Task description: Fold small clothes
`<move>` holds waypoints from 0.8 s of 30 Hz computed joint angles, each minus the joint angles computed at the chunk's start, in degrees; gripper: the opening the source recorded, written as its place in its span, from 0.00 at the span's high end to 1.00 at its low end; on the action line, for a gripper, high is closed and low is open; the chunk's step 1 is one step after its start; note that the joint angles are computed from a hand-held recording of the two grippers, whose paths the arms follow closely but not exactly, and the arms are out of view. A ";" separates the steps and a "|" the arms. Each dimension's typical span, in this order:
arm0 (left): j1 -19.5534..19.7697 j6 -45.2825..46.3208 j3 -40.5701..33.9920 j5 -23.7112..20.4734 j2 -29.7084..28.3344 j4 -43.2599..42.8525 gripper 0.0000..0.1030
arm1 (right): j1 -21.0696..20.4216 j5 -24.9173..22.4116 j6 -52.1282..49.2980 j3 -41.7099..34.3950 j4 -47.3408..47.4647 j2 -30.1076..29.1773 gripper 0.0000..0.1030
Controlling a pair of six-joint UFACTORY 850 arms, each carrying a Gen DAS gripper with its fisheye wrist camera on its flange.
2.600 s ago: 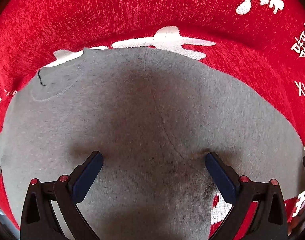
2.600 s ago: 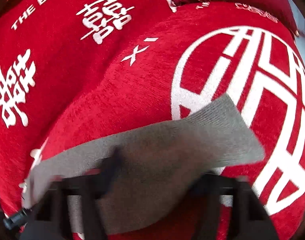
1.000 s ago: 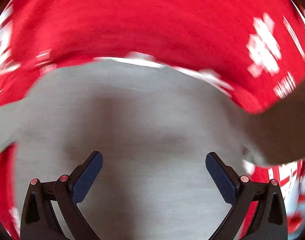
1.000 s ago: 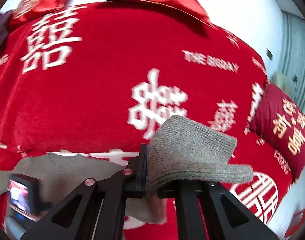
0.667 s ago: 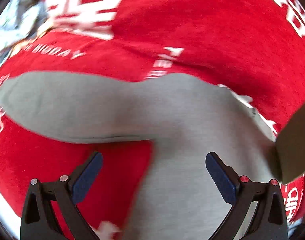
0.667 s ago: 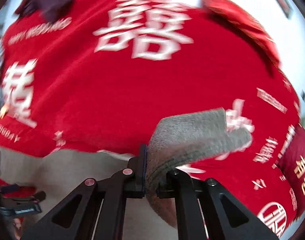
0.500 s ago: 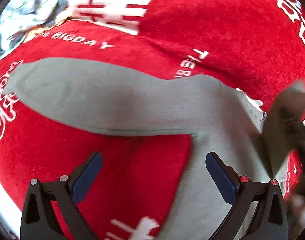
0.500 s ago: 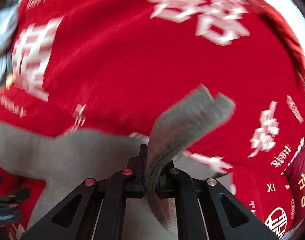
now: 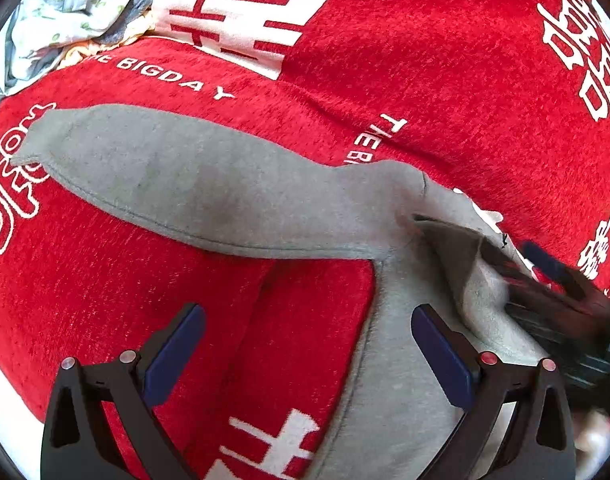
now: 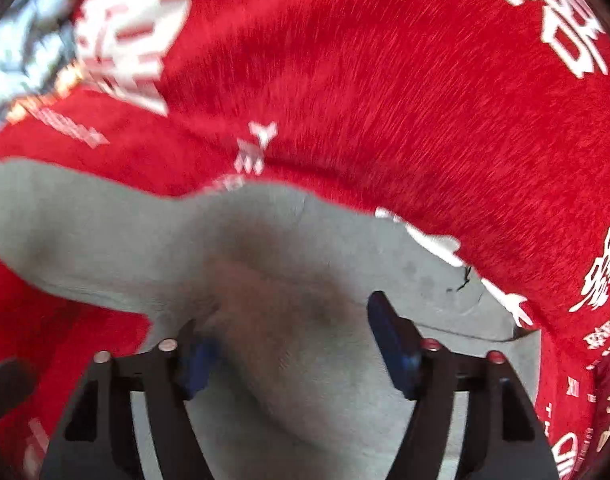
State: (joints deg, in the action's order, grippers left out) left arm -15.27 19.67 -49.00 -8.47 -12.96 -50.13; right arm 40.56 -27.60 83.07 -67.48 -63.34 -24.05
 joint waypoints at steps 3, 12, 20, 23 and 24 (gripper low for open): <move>-1.89 -3.05 -1.91 -0.61 -0.87 2.75 0.00 | -2.27 6.94 15.01 10.96 -11.43 11.39 0.23; -13.82 -32.18 -19.67 -6.55 -13.98 39.14 0.00 | -31.25 41.53 22.91 33.74 -4.70 22.56 0.23; -15.35 -48.14 -27.40 -11.92 -21.07 54.76 0.00 | -37.86 49.54 5.40 41.61 11.46 27.83 0.36; -15.42 -52.68 -28.45 -12.85 -22.27 57.91 0.00 | -36.92 50.92 0.36 39.40 13.12 27.55 0.25; -15.56 -53.31 -29.21 -14.02 -23.16 58.58 0.00 | -35.90 49.29 -0.91 36.95 13.22 25.61 0.25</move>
